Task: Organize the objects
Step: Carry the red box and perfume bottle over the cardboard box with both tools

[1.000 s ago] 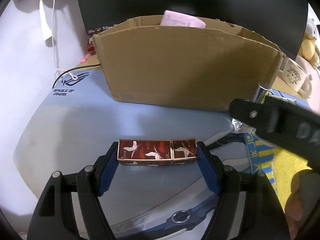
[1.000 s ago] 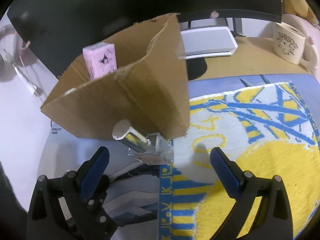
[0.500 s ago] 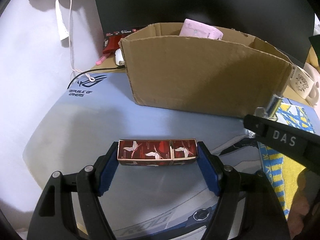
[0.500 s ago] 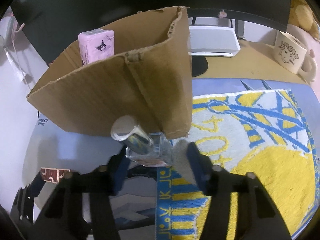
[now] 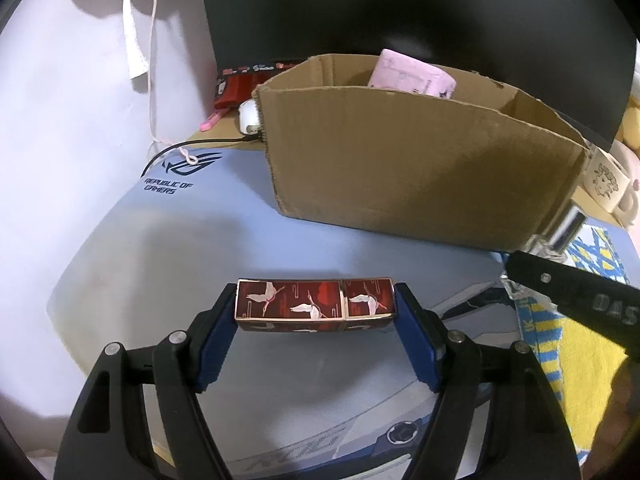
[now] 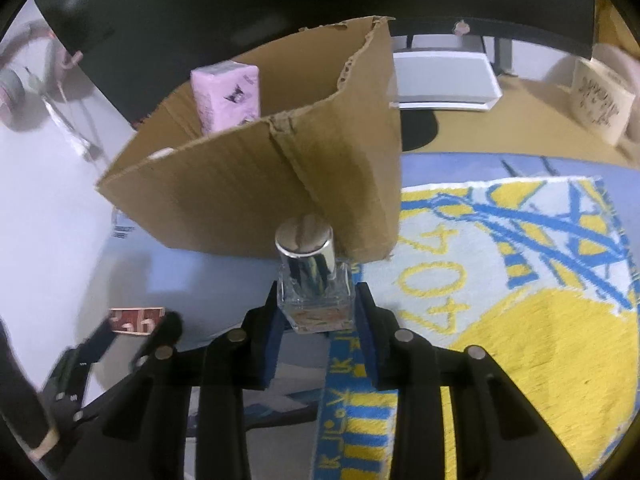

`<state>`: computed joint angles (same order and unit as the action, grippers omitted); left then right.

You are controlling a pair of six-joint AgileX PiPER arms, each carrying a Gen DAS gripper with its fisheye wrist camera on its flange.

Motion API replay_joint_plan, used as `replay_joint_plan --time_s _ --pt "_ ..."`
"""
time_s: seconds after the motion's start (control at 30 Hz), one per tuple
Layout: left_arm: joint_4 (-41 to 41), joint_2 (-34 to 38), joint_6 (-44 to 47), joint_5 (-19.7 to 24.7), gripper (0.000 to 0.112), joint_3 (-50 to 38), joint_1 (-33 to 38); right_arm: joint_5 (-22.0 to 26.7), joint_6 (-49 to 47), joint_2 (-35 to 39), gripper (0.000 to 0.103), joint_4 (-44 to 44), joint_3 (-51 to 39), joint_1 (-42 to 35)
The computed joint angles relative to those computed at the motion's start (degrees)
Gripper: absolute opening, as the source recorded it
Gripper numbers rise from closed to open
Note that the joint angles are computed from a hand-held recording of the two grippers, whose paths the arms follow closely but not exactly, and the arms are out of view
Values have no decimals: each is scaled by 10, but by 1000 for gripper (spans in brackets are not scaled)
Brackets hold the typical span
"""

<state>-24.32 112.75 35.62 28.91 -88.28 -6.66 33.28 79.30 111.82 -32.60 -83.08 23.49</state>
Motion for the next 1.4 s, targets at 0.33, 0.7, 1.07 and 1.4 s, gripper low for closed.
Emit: replay_joint_plan --time_s 0.33,0.7,1.07,1.4 --pt "-15 8 -6 15 74 -15 11 0 67 -35 36 -66 34 31" --pt "-11 -9 -22 1 74 -5 5 -11 123 -54 36 -128 41 46" --pt "-100 -66 31 -24 74 13 18 -23 194 -132 36 -212 109 44" --pt "-153 -104 65 -38 74 3 31 -39 204 -165 36 -233 125 26"
